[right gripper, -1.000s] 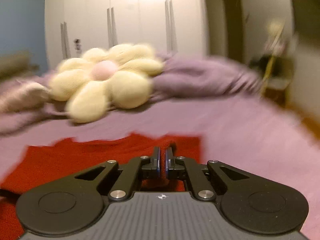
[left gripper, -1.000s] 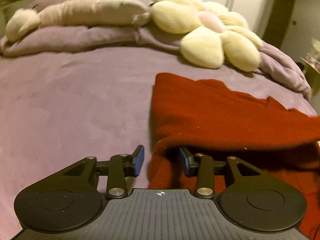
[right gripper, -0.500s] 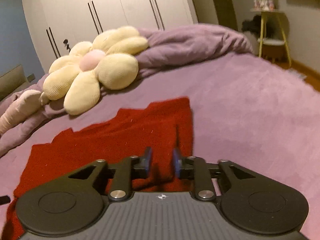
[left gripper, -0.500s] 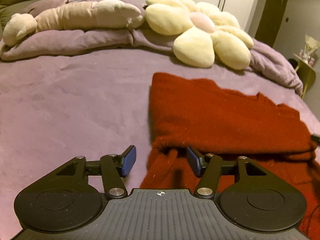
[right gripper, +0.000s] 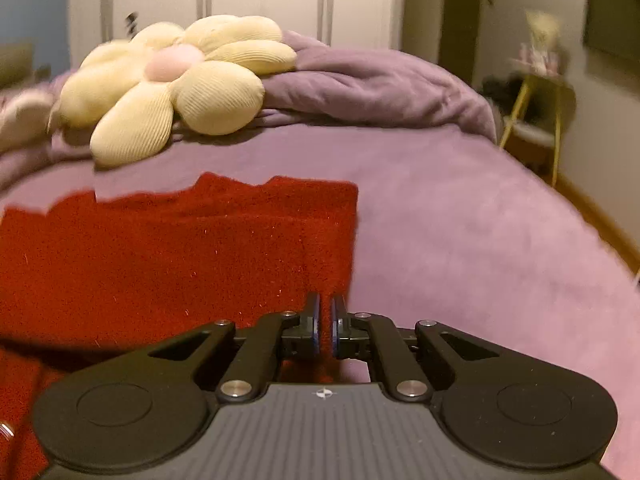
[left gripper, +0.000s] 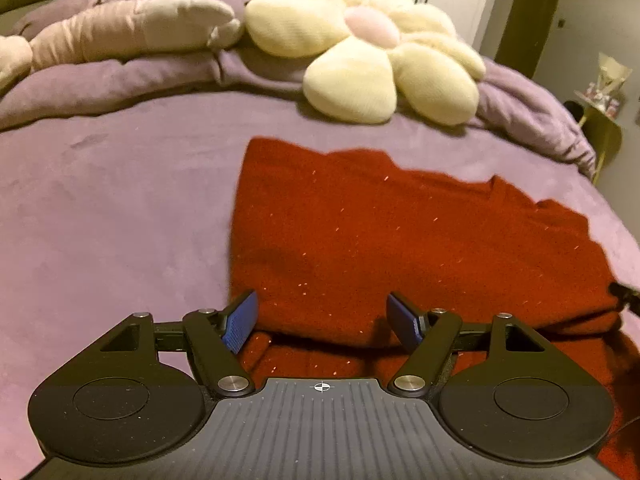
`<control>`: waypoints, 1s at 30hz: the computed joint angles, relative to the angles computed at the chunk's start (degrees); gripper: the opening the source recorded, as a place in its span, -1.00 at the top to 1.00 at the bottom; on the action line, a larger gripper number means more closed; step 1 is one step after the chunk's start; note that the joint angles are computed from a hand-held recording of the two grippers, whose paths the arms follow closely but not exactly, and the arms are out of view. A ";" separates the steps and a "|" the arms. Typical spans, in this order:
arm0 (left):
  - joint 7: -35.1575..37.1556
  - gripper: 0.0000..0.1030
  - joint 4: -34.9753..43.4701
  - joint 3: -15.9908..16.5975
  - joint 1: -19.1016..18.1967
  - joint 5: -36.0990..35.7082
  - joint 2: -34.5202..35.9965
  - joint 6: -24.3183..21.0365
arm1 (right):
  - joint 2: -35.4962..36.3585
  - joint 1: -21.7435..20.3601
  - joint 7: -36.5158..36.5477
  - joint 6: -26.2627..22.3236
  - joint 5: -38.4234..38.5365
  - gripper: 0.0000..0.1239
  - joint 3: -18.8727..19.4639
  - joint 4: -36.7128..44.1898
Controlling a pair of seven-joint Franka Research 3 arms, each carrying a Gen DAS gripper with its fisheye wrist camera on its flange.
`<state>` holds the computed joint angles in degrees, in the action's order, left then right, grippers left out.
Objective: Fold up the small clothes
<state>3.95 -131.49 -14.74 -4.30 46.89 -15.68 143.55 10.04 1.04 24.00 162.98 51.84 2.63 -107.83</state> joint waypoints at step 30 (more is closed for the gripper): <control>2.73 -0.88 7.62 1.62 -2.89 1.78 8.83 -3.30 | -4.16 2.24 -13.01 -8.10 3.46 0.88 -1.91 -4.36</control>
